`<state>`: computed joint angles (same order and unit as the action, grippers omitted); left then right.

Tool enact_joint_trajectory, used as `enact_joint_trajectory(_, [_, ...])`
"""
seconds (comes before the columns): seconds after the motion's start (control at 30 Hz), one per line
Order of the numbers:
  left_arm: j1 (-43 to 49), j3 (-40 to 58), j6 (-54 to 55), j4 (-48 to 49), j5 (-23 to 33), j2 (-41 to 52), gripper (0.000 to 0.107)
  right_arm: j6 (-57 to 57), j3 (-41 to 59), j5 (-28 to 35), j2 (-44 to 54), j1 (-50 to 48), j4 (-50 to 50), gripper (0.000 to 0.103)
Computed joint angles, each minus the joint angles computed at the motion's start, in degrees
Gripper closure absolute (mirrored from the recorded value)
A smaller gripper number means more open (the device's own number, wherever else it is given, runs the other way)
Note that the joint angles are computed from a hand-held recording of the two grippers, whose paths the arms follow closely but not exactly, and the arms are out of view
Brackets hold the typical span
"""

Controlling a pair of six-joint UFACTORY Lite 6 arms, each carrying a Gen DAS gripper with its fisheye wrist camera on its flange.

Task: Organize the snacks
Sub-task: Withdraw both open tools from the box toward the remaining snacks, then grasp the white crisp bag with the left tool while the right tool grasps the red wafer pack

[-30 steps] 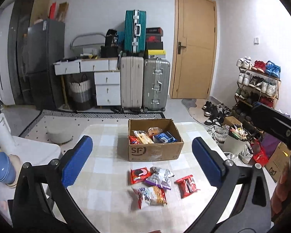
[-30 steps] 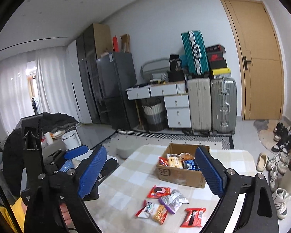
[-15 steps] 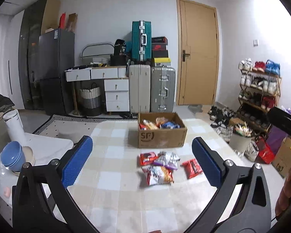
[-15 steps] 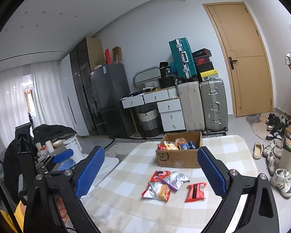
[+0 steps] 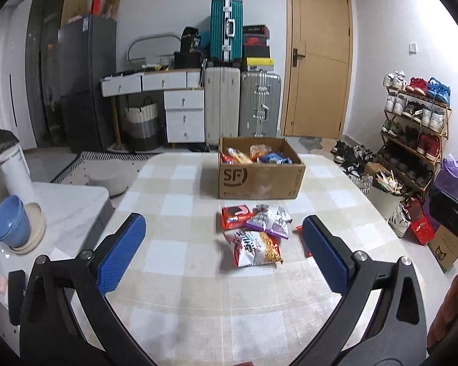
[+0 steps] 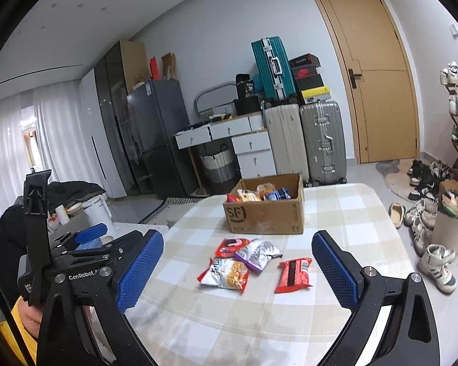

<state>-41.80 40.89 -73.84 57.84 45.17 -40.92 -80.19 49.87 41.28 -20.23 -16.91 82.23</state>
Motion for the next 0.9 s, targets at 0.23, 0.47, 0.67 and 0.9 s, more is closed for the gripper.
enact_joint_trajectory(0.23, [13.8,-1.8,-4.6,3.9,-18.7,13.8,0.005,-9.8,0.5,-3.0,10.5,1.8,6.8,0.003])
enact_joint_trajectory(0.47, [21.5,3.8,-19.2,18.7,-30.4,34.4,0.005,-11.4,10.5,-6.5,28.9,4.7,8.3,0.003])
enact_joint_trajectory(0.67, [25.6,14.9,-21.4,21.7,-35.3,52.0,0.005,-4.0,24.4,-9.8,44.1,7.4,2.4,0.003])
enact_joint_trajectory(0.9, [27.7,25.1,-1.3,2.2,-37.4,62.8,0.005,9.6,43.6,-11.3,59.1,10.1,-11.9,0.003])
